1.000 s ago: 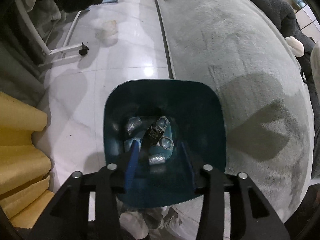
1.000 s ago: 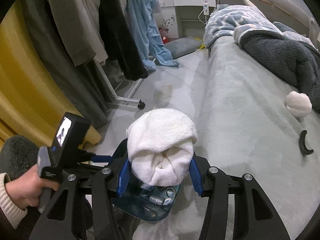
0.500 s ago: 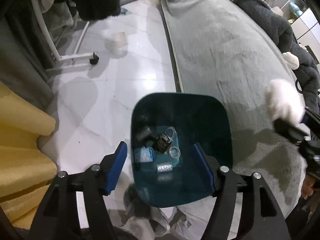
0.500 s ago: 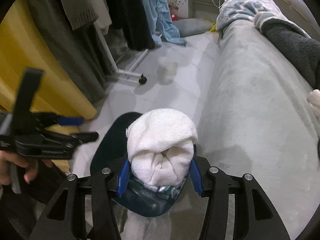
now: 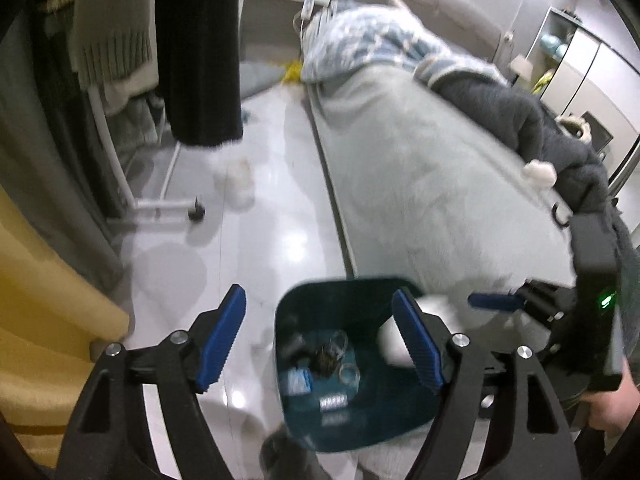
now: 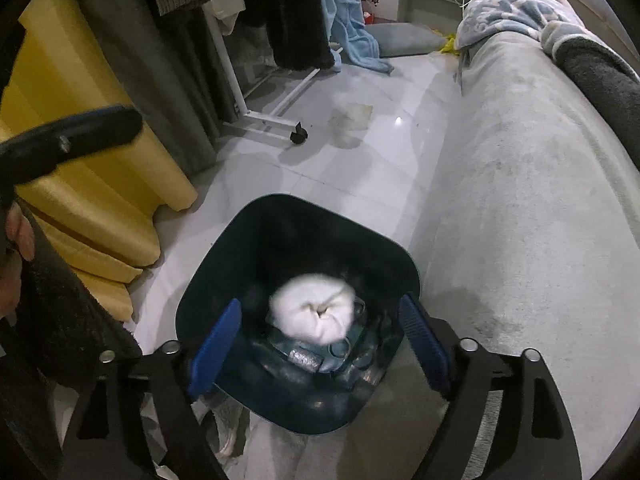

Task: Collect trash
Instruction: 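Carry the clip and tissue ball to the teal bin and release them inside, then move both open tools back over the bed toward the remaining tissue ball and clip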

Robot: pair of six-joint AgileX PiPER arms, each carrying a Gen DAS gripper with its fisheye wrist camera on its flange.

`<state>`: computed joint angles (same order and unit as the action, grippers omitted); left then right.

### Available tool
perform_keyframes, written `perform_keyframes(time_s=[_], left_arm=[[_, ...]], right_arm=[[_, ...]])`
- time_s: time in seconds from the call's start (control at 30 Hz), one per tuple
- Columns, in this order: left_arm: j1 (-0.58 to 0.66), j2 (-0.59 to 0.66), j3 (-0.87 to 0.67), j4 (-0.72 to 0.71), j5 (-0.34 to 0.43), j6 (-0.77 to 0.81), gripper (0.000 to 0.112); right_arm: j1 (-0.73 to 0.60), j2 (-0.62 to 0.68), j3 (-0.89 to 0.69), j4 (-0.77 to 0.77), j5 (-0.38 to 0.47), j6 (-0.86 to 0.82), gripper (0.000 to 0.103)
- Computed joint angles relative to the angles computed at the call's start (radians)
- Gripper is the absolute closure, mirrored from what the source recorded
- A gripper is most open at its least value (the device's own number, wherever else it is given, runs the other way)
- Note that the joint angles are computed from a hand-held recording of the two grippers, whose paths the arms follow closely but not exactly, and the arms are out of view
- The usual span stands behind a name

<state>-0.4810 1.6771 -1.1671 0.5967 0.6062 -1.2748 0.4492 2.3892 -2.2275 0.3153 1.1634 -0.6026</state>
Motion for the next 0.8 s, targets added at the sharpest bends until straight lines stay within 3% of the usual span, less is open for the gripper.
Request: perform_keyframes(time_s=[0.13, 0.3, 0.53, 0.8], left_arm=[[-0.040, -0.023, -0.019, 0.146, 0.030, -0.110, 0.032], [-0.094, -0.028, -0.077, 0.287, 0.084, -0.186, 0.027], [-0.168, 0.012, -0.197, 0.428, 0.128, -0.212, 0.019], [-0.206, 0.124, -0.388, 0.477, 0.082, -0.145, 0.016]], right_arm=[[-0.022, 0.023, -0.106, 0.021, 0.049, 0.004, 0.013], [-0.061, -0.001, -0.134, 0.072, 0.039, -0.006, 0.012], [-0.157, -0.071, -0.062, 0.121, -0.049, -0.059, 0.011], [-0.251, -0.129, 0.014, 0.171, -0.144, -0.121, 0.011]])
